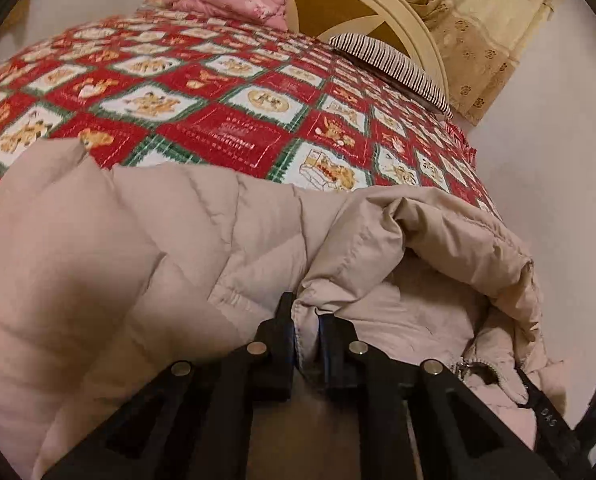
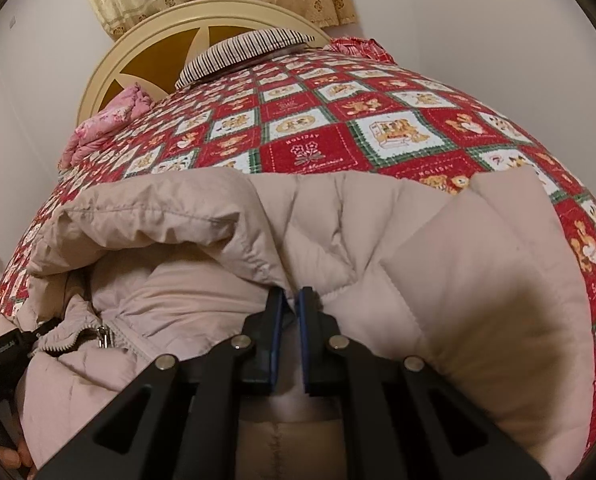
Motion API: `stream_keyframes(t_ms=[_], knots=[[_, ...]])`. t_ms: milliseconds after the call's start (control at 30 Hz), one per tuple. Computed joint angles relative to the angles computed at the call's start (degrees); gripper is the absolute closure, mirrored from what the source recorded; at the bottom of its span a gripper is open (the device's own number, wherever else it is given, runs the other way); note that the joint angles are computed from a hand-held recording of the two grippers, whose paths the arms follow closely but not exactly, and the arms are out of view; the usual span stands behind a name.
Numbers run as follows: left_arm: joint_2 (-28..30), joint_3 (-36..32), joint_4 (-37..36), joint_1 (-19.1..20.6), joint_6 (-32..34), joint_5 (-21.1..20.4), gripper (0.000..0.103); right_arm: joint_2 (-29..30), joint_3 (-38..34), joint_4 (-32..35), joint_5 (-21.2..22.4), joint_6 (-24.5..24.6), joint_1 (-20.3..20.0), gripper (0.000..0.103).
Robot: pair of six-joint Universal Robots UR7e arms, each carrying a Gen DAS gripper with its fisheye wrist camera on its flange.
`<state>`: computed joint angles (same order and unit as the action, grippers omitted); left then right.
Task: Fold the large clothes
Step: 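Grasp the jacket edge with the right gripper while the left gripper grasps the hem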
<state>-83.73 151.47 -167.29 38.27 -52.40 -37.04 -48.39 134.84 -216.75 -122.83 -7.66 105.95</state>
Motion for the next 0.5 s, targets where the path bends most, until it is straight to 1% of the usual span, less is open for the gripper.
stream_keyframes(t_ms=[100,167,233,267,300,333,367,400,433,467,500], knots=[[0.3,0.9,-5.9,1.2,2.5,-1.6,0.091,-0.1,-0.1,0.5,-0.7,0.1,0.4,0.089],[-0.5,1.5,-7.5,1.5,3.1,-2.5,0.091,-0.6,0.0,2.1,-2.0,0.6,1.2,0.086],[-0.6,1.8,-8.8,1.8,3.6,-2.9,0.091,-2.3,0.7,5.3,-3.9,1.8,2.7,0.084],[-0.5,1.9,-9.0,1.7,3.7,-2.9,0.091,-3.9,1.6,5.9,-4.3,2.3,3.6,0.084],[-0.4,1.9,-9.1,1.7,3.7,-2.8,0.091,-4.6,2.3,4.6,-4.3,2.1,4.2,0.082],[-0.2,1.8,-9.3,1.7,3.8,-2.8,0.091,-5.2,3.1,1.2,-4.2,1.1,5.3,0.079],[-0.3,1.9,-9.3,1.6,3.7,-2.7,0.091,-5.6,3.0,-0.9,-4.5,0.1,6.3,0.078],[-0.3,1.9,-9.3,1.6,3.7,-2.7,0.091,-6.2,2.0,-2.1,-4.9,-1.0,7.5,0.078],[-0.3,1.9,-9.3,1.5,3.8,-2.6,0.091,-6.6,0.6,-1.9,-4.7,-1.4,8.2,0.077],[-0.4,1.9,-9.2,1.5,3.8,-2.6,0.091,-7.0,-1.4,0.0,-4.2,-1.2,8.5,0.077],[-0.4,2.0,-9.3,1.5,3.8,-2.6,0.091,-7.1,-4.1,3.7,-3.1,-0.6,8.6,0.077]])
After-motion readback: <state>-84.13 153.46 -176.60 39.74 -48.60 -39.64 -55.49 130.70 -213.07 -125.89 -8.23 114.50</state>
